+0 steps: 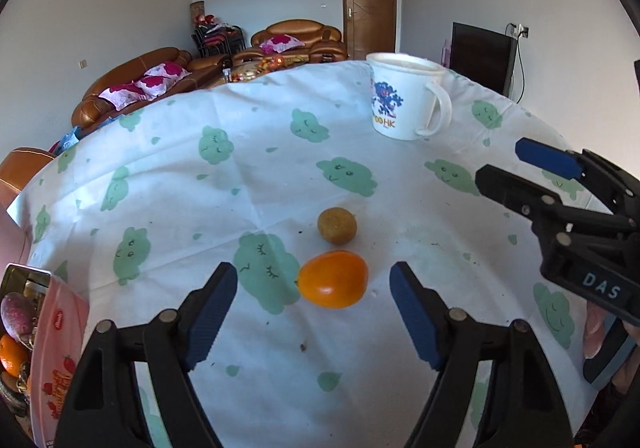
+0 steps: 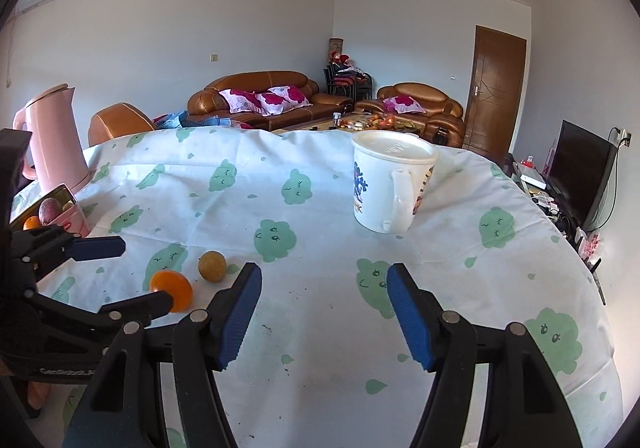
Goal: Organize fruits
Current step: 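Grasp the orange with the left gripper while the right grasps the small yellow-brown fruit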
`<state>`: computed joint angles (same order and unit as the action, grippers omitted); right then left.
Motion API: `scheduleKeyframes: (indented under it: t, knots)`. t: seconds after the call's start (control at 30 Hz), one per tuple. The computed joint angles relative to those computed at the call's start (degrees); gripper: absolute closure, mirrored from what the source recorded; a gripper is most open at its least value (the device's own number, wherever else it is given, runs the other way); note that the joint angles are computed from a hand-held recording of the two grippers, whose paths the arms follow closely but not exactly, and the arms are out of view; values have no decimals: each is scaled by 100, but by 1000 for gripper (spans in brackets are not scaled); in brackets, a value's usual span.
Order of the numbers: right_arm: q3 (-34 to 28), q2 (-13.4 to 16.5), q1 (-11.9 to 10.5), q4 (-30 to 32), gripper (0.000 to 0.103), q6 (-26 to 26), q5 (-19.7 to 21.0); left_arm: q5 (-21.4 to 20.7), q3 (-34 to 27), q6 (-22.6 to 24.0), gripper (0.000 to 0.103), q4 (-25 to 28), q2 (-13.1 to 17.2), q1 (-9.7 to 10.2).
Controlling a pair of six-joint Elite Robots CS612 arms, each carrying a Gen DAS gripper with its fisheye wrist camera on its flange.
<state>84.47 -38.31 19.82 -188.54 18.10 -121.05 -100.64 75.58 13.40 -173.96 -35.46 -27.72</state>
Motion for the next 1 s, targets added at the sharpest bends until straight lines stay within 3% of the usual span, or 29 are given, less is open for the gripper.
scheduleKeyframes:
  t: [0.13,0.2,0.4,0.57,0.67,0.77,0.87,1.0]
  knots:
    - [37,-25,-9,-69,36,1,53,-59,-231,41,44,526,100,-9]
    - [-4,-19,-3,-43,36,-9,80,-284,-377,-7,58,902,149,31]
    - [-173,-5,15,20,36,-48,277,-275,-332,-51,58,691,116,163]
    - [-552,94,17,388,36,25,613,221,-340,-230,58,105,155,269]
    - [-895,219,8,911,36,102,876,402,-342,-230,58,-118,186,300]
    - [-1258,396,16,1497,38,94,925,282,-393,-317,58,-75,225,353]
    - [-1493,520,1,1888,51,161,1030,133,-479,-411,58,68,269,387]
    - [-1641,615,-26,2169,54,281,1156,-32,-569,-571,58,222,306,423]
